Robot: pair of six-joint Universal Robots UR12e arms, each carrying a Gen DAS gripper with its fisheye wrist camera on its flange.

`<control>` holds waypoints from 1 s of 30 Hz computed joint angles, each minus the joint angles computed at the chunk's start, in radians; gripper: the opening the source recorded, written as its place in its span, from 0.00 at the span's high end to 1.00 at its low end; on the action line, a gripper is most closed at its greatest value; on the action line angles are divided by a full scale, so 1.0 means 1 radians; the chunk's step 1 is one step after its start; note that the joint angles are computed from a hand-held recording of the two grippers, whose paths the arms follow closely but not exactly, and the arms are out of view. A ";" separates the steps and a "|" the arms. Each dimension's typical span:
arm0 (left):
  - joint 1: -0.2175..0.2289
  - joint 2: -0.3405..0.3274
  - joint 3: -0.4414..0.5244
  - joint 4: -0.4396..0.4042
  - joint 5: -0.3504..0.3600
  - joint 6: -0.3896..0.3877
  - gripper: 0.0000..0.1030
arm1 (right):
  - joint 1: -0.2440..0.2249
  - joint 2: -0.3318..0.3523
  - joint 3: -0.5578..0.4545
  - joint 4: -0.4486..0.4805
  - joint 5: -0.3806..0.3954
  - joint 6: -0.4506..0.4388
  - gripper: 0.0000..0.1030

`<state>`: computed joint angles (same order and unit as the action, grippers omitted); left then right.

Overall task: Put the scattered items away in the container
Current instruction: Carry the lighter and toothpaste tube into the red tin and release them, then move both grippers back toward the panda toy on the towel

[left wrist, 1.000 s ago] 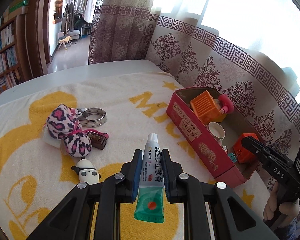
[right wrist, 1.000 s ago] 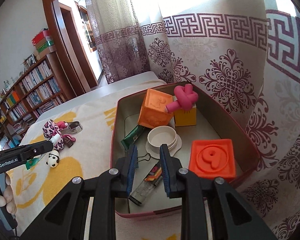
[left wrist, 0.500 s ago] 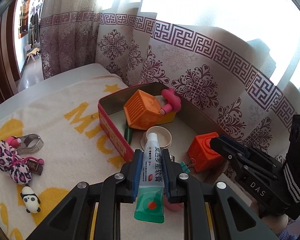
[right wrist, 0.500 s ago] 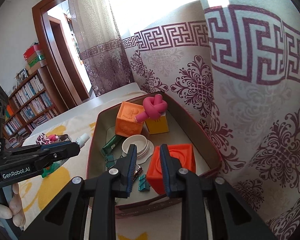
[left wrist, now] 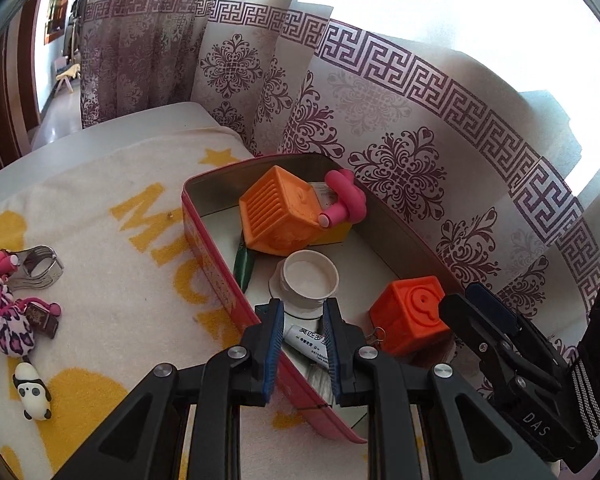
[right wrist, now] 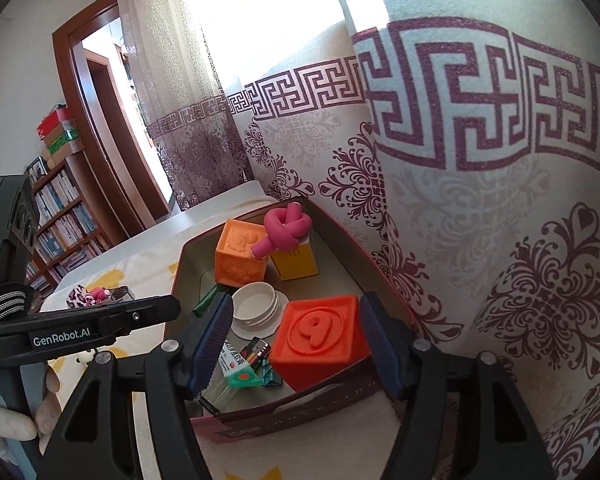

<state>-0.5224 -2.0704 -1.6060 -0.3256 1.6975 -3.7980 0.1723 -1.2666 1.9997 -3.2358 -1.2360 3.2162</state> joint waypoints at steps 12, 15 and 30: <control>0.017 0.078 -0.123 0.028 0.108 -0.096 0.30 | 0.055 -0.006 -0.004 0.022 0.021 -0.059 0.28; 0.026 0.112 -0.174 0.039 0.137 -0.125 0.30 | 0.073 -0.004 -0.010 0.035 0.027 -0.074 0.27; 0.076 0.271 -0.435 -0.002 0.294 -0.377 0.30 | 0.184 0.037 -0.085 0.276 0.130 -0.214 0.27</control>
